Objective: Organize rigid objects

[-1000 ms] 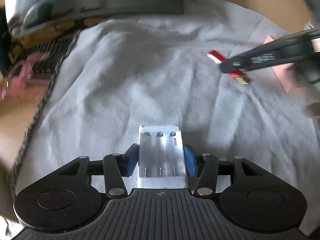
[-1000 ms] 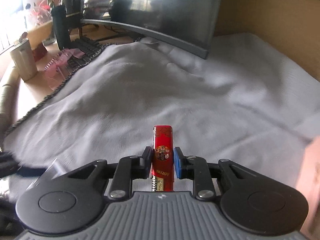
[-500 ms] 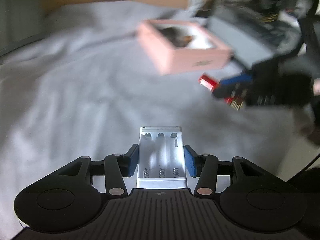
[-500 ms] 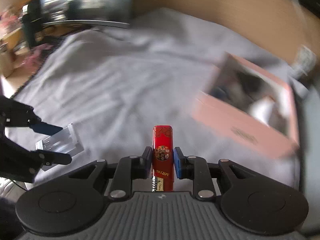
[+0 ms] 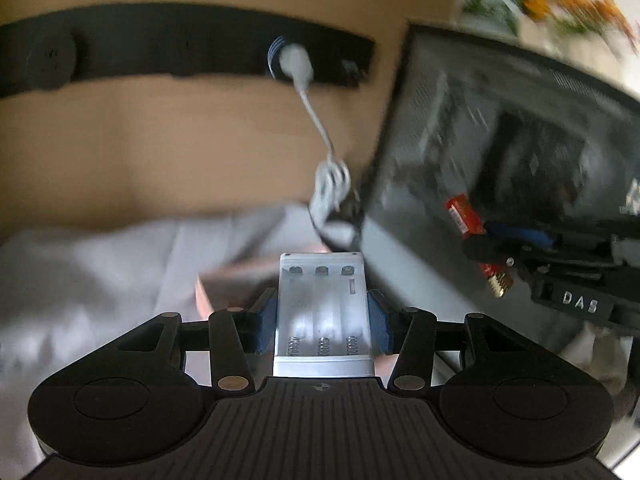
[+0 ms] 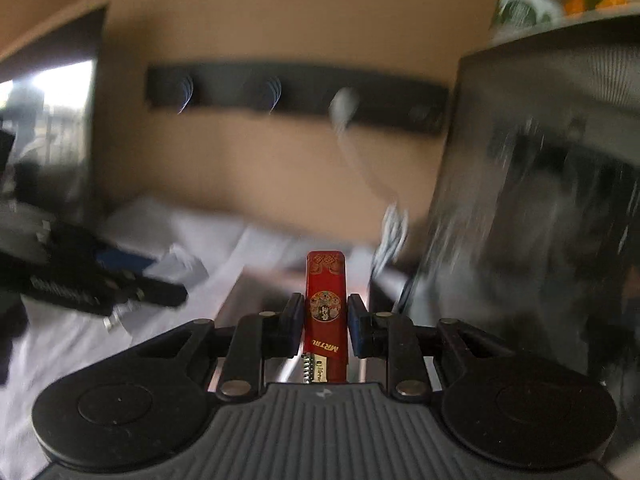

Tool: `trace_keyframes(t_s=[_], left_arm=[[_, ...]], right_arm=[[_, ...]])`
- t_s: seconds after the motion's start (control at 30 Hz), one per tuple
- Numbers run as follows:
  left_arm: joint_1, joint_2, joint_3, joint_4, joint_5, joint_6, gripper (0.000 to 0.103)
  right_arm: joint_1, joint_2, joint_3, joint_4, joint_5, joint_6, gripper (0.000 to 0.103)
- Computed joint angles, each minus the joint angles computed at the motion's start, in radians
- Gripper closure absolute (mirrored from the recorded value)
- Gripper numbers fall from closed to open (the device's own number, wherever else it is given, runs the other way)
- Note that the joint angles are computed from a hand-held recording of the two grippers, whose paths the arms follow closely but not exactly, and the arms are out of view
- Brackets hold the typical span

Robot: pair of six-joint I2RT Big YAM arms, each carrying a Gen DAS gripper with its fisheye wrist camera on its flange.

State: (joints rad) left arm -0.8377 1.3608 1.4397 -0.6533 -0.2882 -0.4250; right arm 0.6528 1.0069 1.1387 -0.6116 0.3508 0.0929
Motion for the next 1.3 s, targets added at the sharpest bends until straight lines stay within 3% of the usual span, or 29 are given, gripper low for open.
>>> trace_keyframes(t_s=[0.13, 0.27, 0.37, 0.5, 0.7, 0.87, 0.97, 1.03, 1.17, 1.3], left_arm=[[0.050, 0.076, 0.100, 0.029, 0.030, -0.015, 0.051], [0.062, 0.110, 0.126, 0.037, 0.022, -0.029, 0.052], [0.063, 0.110, 0.103, 0.029, 0.025, -0.062, 0.052], [0.043, 0.106, 0.043, -0.028, -0.021, -0.137, 0.052], [-0.040, 0.038, -0.148, -0.083, -0.101, -0.249, 0.052], [-0.145, 0.000, -0.274, -0.132, -0.192, -0.339, 0.052], [-0.185, 0.004, -0.317, -0.143, -0.199, -0.392, 0.052], [-0.202, 0.004, -0.340, -0.142, -0.195, -0.420, 0.051], [-0.236, 0.023, -0.350, -0.111, -0.272, -0.431, 0.049], [-0.263, 0.041, -0.354, -0.076, -0.308, -0.456, 0.032]], right_arm=[[-0.104, 0.098, 0.106, 0.028, -0.102, 0.009, 0.080], [-0.133, 0.117, 0.112, 0.020, -0.108, 0.033, 0.074], [-0.137, 0.089, 0.045, 0.038, -0.130, 0.007, 0.068], [-0.120, 0.077, -0.036, 0.021, -0.124, -0.026, 0.067], [-0.070, 0.045, -0.163, -0.040, -0.144, 0.094, 0.058], [-0.009, 0.050, -0.255, -0.061, -0.130, 0.253, 0.052], [0.017, 0.059, -0.294, -0.075, -0.110, 0.341, 0.052], [0.035, 0.071, -0.308, -0.081, -0.073, 0.366, 0.052], [0.098, 0.061, -0.337, -0.059, 0.031, 0.377, 0.051], [0.121, 0.046, -0.353, -0.052, 0.071, 0.402, 0.047]])
